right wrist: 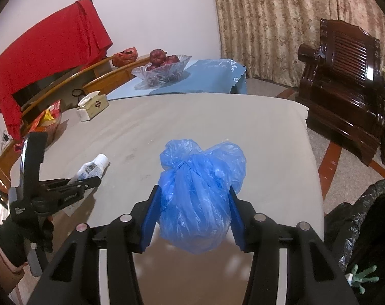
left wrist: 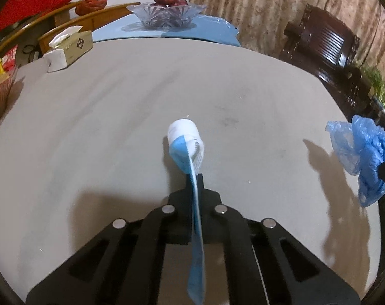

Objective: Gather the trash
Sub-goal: 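Carry the tube and blue bag over the bin and open both tools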

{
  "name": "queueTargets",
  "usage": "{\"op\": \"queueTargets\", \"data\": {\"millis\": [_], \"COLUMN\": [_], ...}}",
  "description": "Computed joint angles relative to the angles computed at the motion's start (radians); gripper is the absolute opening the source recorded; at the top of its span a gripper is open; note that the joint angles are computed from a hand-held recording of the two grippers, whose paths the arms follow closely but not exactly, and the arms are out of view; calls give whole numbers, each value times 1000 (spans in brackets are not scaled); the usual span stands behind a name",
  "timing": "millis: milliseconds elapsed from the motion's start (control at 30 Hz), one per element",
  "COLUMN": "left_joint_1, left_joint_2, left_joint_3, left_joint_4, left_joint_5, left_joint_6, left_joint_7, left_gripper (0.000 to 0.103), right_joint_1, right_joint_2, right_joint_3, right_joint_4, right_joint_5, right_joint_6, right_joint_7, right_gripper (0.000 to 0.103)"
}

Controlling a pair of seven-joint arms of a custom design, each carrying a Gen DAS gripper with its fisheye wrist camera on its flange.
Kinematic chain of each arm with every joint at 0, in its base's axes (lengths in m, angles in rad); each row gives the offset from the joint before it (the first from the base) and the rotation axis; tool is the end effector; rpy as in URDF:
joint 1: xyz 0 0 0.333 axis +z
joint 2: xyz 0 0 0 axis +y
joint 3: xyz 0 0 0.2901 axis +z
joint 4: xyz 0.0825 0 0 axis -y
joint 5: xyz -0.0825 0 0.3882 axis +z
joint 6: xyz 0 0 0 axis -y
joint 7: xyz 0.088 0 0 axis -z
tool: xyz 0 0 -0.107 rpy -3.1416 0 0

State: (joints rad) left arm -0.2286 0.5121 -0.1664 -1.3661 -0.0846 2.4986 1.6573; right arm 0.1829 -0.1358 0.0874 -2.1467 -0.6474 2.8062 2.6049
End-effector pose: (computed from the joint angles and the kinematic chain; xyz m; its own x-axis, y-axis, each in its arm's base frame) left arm 0.6951 -0.2598 0.4746 -0.4045 -0.9078 0.1109 -0.7632 0.2683 -0.5878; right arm 0.5342 0.1798 0.5194 -0.1465 -0.9736 -0.1753 -0.6208 0.2285 -0.7500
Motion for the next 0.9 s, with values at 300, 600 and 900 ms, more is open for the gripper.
{"op": "queueTargets", "data": {"millis": [300, 600, 900], "left_joint_1": [26, -2, -40], "left_joint_2": [-60, -107, -168], "left_joint_3": [-38, -62, -92], "left_joint_4": [-57, -67, -98], "left_joint_5": [-89, -113, -154], "left_joint_6": [52, 60, 66], "left_joint_7": [67, 117, 159], "left_gripper": [2, 2, 2], "right_joint_1": [-7, -34, -72], "right_joint_2": [-11, -71, -197], "right_joint_3": [1, 20, 43], "right_joint_4": [-7, -20, -92], "right_joint_5": [-15, -85, -105], "right_joint_6": [11, -2, -32], "right_joint_7": [6, 72, 102], "right_gripper": [49, 49, 49]}}
